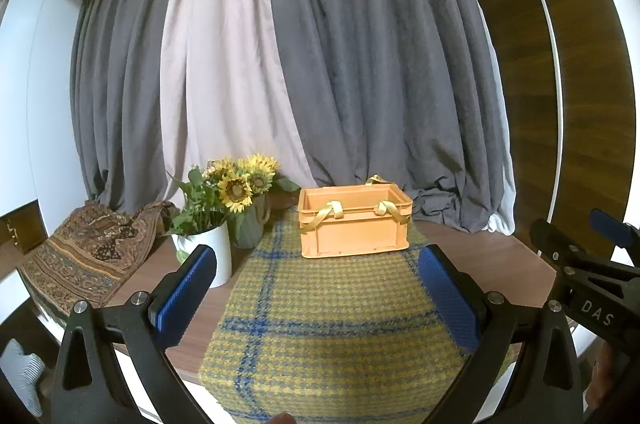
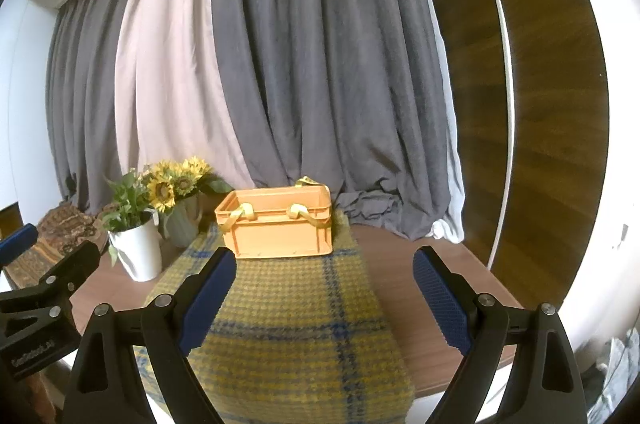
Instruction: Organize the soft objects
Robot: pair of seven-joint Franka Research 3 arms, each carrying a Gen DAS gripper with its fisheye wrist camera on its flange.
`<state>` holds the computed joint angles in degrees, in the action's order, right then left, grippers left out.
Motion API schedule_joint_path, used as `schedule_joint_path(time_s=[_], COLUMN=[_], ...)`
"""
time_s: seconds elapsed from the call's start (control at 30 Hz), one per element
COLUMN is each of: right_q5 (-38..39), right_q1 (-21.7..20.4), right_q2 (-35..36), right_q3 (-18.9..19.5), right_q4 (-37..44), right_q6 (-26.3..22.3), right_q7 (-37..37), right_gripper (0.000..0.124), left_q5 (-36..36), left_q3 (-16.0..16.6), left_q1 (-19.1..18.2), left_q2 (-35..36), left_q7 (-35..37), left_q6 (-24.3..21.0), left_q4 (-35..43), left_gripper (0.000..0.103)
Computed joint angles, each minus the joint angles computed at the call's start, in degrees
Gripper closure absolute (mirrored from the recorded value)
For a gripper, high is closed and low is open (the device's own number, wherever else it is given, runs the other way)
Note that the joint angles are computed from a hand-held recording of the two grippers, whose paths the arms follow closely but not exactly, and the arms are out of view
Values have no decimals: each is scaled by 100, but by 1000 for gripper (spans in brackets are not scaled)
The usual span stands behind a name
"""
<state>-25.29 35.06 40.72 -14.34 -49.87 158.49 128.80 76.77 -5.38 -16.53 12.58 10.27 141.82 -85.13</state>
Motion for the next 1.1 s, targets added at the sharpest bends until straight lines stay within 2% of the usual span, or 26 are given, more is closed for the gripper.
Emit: schedule_joint_path(time_s=[0.67,1.1], right_q5=[-232,-259], right_q1=[99,57], right_q2=[-375,-408], right_q3=[-108,-64], right_q4=[-618,-672], right_q6=[224,239], right_q7=[230,246], right_gripper=[33,33], left_q5=[33,127], left_q3=[-24,-23], left_q1=[-7,25], left_q2=[-28,-60], left_q7=[3,-40], left_q6=[68,113], left_q4=[-32,-99], left_gripper=[0,0])
